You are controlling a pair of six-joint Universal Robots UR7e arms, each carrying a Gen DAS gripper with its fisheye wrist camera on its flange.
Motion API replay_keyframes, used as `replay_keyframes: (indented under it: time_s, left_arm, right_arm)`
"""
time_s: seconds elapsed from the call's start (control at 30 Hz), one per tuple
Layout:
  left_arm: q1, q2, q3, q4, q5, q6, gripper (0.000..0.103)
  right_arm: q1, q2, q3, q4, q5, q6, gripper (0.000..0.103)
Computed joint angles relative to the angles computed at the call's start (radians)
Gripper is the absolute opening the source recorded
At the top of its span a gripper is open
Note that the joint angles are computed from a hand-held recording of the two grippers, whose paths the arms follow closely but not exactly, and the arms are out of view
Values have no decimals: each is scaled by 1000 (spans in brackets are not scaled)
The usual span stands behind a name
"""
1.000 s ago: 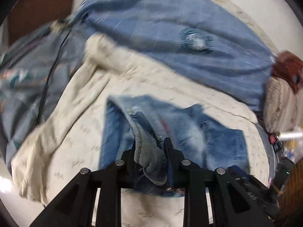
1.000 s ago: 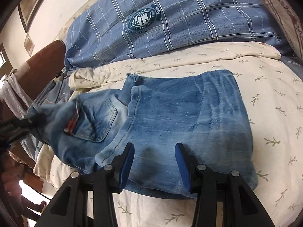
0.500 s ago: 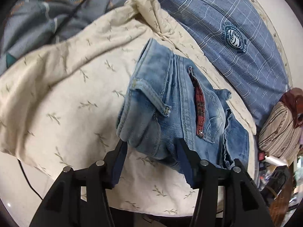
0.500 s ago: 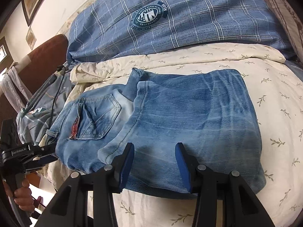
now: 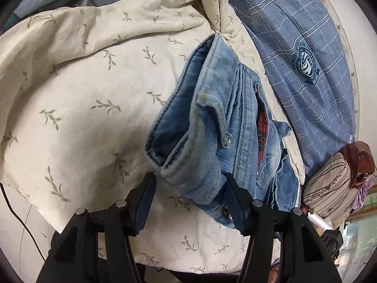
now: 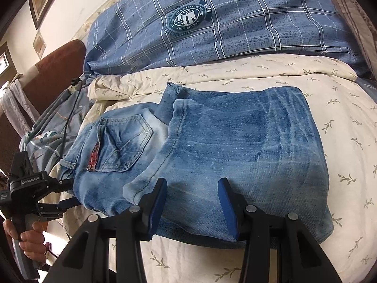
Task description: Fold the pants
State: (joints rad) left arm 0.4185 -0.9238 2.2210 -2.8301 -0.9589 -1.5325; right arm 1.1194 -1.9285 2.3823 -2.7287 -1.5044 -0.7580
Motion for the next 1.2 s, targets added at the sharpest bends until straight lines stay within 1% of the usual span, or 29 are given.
replay_keyframes:
  time_s: [0.2,0.3,0.4,0.43,0.53,0.6,0.67,0.77,0.9,0.93,0.97,1.03,1.13,1.2]
  left_arm:
    - [9,23,2,-77,31,5,62]
    - [-6,30,2,-95,61,19,61]
    - [-12,31,-11,-66,85,59,52]
    - [-15,32,-10,-68,97,69,47]
    - [-10,35,-2,-82,101,87,45]
    - [-9,42,17,-122,103,73,46]
    - [-8,45,27,-138,104,66,56]
    - [-6,50,23,-147,107,65,60]
    - [-7,56,-3,-91,128,77,60]
    - [-9,57,-6,-86,135,84,54]
    - [-10,56,-9,-78,142,92,45]
    - [-13,52,-22,-52,156,134,36]
    - [-25,48,-49,-12,184,179,30]
    - [-41,48,-66,-5,208,229,28]
  right_arm:
    - [-4,-2,3,-3,4,-6,48]
    - [-1,-1,7,-12,-1,-6,48]
    - [6,3,11,-22,-8,-7,48]
    - [9,5,12,-26,-12,-7,48]
    - [11,7,14,-31,-14,-9,48]
    - [11,9,13,-30,-14,-8,48]
    - [11,9,11,-28,-14,-8,48]
    - [11,12,10,-29,-17,-12,48]
    - [11,12,11,-31,-18,-11,48]
    - [12,12,12,-33,-19,-11,48]
    - [12,11,14,-34,-19,-12,48]
    - [11,10,14,-35,-19,-15,48]
    - [6,10,17,-50,-15,-19,48]
    - [0,6,20,-65,-5,-9,48]
